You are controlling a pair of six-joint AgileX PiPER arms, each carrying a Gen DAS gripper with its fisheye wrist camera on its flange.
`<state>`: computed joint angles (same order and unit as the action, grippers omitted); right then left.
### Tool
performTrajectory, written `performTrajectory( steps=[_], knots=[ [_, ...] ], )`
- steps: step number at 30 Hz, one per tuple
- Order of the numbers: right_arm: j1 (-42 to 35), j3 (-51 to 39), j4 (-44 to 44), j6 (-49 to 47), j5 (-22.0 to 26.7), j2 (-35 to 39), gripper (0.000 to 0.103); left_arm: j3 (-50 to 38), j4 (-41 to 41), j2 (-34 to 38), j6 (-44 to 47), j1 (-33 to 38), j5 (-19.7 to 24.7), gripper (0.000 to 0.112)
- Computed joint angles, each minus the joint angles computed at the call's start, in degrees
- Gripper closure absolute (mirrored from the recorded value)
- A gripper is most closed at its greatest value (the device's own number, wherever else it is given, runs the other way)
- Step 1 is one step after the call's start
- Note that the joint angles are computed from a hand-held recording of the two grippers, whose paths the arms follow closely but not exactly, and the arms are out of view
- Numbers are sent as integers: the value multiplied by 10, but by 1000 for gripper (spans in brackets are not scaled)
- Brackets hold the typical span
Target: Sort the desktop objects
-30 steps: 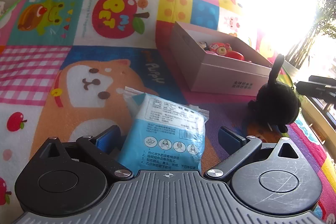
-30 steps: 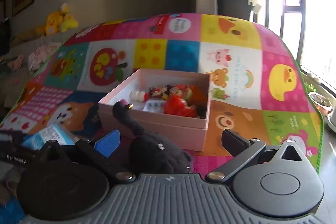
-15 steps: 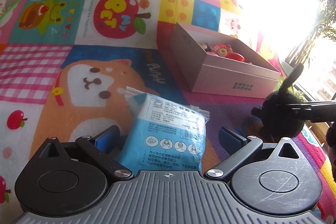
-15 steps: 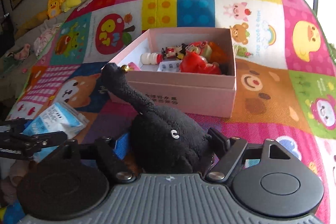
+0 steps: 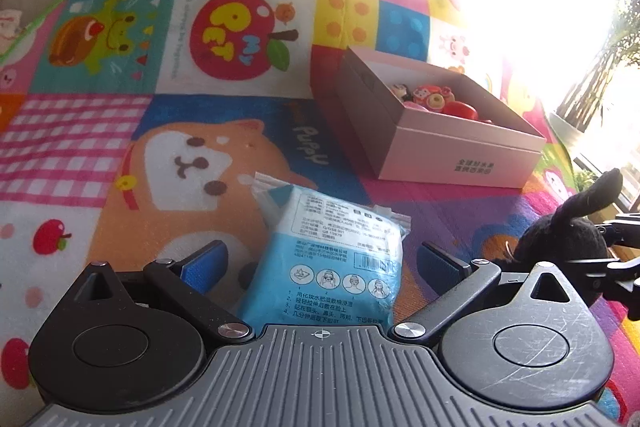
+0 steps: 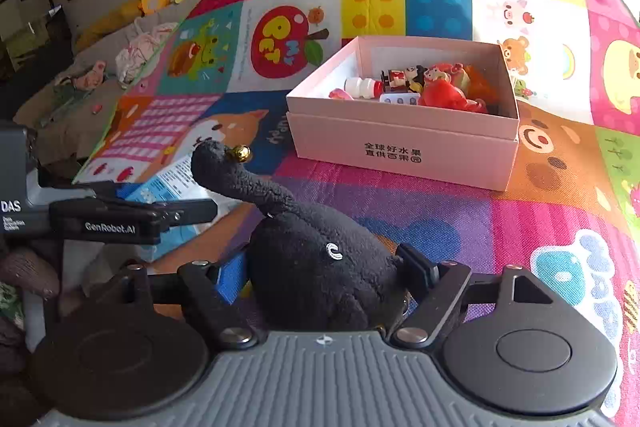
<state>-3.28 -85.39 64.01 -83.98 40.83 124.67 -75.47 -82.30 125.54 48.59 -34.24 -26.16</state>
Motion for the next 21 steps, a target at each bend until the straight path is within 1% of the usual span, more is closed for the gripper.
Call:
performTrajectory(
  steps=[1,3,6,7,9,10,11,12,14,15,16,17,19,20,21],
  knots=[
    [3,9,8,-13,-12,-2,25,3,-3,-7,8,-4,-10,9],
    [3,20,25,-35,-18,-5,25,10,4,-25,13,-11,-24,9],
    [5,31,38,-55,-26,-8,24,15,57,-51,-7,-23,-30,9],
    [6,35,43,-62,-29,-9,23,15,94,-56,-23,-26,-21,9],
    [9,45,54,-77,-39,-12,23,14,189,-63,-68,-28,17,9],
    [9,48,57,-83,-42,-13,23,7,220,-59,-80,-30,29,9],
    [10,53,60,-89,-46,-15,23,-5,229,-53,-73,-33,41,9],
    [10,56,62,-93,-48,-15,23,-23,218,-42,-47,-34,55,9],
    [9,60,66,-100,-49,-17,23,-62,153,-22,37,-35,77,9],
    [8,62,68,-103,-49,-18,23,-74,137,-16,58,-34,87,9],
    [8,66,72,-108,-49,-20,23,-81,136,-11,61,-33,90,9],
    [7,69,76,-114,-50,-21,23,-89,115,-7,81,-34,84,9],
    [7,76,85,-128,-51,-25,23,-110,15,5,178,-39,54,9],
    [7,80,90,-137,-52,-25,23,-120,-26,12,215,-40,38,9],
    [8,82,95,-144,-54,-26,23,-127,-58,15,243,-36,33,9]
  ],
)
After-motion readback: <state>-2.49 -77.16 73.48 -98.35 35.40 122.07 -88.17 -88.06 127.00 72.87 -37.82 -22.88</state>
